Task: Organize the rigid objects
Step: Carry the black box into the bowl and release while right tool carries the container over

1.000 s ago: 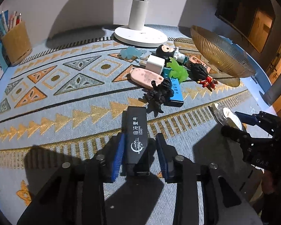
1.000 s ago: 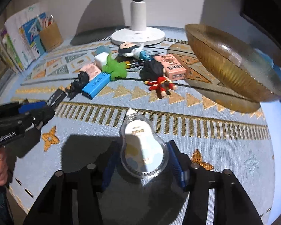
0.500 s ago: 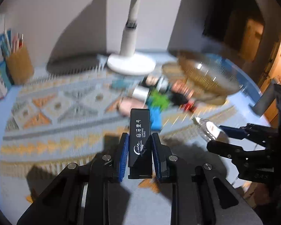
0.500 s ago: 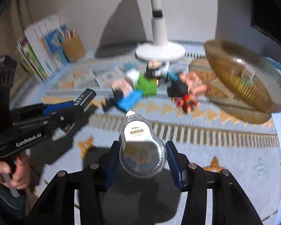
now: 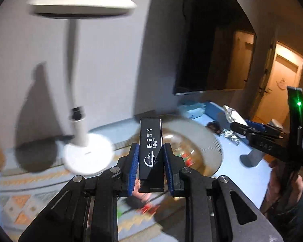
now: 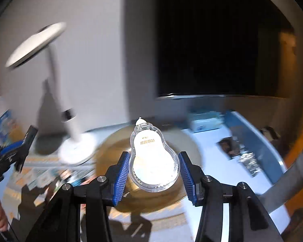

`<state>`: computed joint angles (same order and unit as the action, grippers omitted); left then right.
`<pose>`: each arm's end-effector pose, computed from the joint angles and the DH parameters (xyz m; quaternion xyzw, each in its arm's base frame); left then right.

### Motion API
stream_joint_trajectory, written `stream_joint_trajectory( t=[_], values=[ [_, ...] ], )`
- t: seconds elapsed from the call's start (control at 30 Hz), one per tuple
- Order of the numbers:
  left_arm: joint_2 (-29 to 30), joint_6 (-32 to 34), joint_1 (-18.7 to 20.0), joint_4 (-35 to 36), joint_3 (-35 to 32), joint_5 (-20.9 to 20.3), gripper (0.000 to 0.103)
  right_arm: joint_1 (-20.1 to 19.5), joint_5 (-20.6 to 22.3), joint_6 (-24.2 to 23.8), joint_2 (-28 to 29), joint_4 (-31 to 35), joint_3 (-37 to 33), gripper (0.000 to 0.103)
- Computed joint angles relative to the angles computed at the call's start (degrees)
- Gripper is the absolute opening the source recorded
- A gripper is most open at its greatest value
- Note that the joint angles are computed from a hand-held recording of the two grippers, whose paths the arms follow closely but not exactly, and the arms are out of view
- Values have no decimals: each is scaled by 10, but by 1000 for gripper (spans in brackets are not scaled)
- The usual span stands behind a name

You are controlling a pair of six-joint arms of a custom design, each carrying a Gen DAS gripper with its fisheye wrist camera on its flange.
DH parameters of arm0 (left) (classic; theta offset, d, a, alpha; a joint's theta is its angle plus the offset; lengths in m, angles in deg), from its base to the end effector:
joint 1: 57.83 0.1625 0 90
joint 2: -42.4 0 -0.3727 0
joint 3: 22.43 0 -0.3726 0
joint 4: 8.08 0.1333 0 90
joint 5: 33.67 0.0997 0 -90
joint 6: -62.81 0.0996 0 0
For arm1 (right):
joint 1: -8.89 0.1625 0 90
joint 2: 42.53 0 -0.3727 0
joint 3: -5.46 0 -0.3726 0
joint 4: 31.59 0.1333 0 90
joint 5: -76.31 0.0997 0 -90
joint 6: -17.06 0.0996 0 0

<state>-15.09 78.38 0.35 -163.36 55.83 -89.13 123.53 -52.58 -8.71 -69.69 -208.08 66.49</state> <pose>-0.1959 -0.6756 0.3561 0.2522 0.8545 -0.3969 0.2209 0.3825 -0.6641 0.1571 0.2265 -0.8276 0.4150 0.3025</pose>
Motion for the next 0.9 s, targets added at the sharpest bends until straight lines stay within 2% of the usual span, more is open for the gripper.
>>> stream_joint_trajectory(
  t=[0.1, 0.23, 0.33, 0.43, 0.57, 0.9],
  values=[
    [77, 0, 9, 37, -96, -2, 21, -15, -19, 1, 26, 39, -71, 48],
    [172, -28, 29, 102, -207, -4, 21, -35, -44, 5, 91, 123, -190, 48],
    [219, -53, 41, 160, -259, 1, 21, -47, -87, 17, 144, 196, -279, 48],
    [249, -66, 49, 189, -286, 12, 21, -56, -107, 22, 180, 244, -338, 48],
    [264, -74, 54, 209, -305, 21, 21, -66, -123, 20, 190, 254, -351, 48],
    [279, -80, 60, 229, -330, 39, 21, -76, -129, 15, 212, 280, -386, 48]
  ],
)
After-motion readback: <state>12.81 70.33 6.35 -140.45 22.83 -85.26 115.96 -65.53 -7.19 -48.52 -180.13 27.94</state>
